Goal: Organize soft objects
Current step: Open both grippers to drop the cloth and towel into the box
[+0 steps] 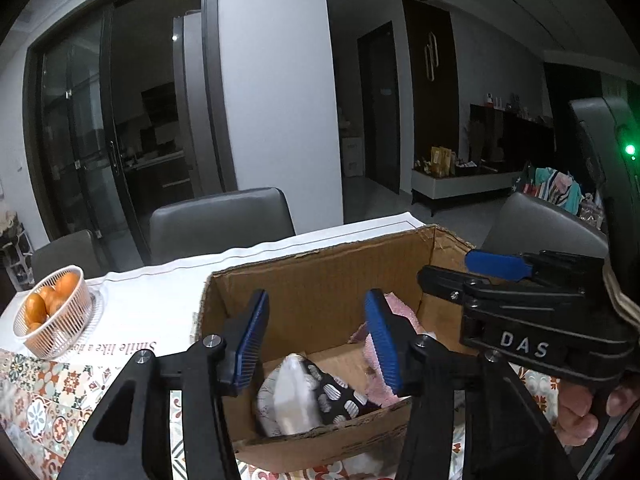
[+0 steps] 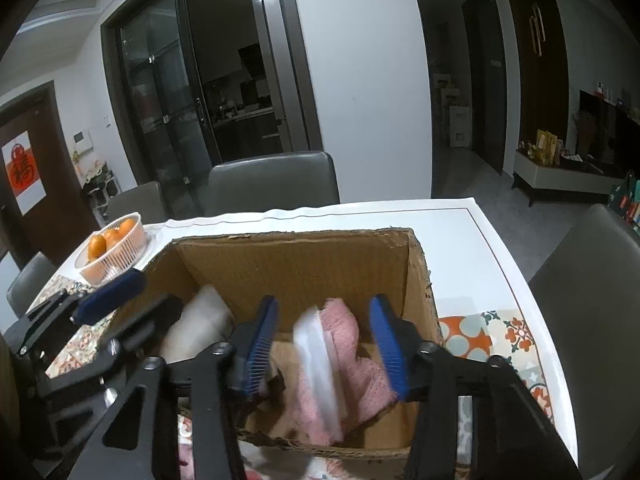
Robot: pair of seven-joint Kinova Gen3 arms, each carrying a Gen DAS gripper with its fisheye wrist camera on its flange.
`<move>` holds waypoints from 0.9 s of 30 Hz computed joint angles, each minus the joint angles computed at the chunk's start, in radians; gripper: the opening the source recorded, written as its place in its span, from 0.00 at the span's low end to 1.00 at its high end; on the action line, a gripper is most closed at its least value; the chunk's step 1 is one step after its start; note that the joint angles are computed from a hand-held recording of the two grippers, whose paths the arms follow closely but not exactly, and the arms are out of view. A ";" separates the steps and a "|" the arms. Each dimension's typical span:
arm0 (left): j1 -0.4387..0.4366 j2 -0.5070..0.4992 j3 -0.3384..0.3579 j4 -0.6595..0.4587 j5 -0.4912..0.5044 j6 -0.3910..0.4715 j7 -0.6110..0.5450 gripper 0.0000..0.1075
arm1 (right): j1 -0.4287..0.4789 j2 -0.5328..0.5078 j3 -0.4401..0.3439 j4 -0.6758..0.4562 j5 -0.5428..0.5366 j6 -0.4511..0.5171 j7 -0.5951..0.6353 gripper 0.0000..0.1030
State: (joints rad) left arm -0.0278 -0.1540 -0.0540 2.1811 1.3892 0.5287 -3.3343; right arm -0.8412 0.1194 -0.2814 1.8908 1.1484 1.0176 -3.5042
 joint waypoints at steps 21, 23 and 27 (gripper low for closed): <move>-0.050 -0.218 -0.108 0.102 -0.015 0.122 -0.044 0.51 | -0.138 -0.040 -0.097 -0.011 0.023 0.299 -0.108 0.57; -0.051 -0.242 -0.123 0.111 -0.033 0.140 -0.032 0.52 | -0.160 -0.040 -0.112 -0.014 0.020 0.347 -0.121 0.57; -0.048 -0.282 -0.150 0.122 -0.088 0.165 0.018 0.53 | -0.193 -0.041 -0.132 -0.024 0.005 0.412 -0.131 0.57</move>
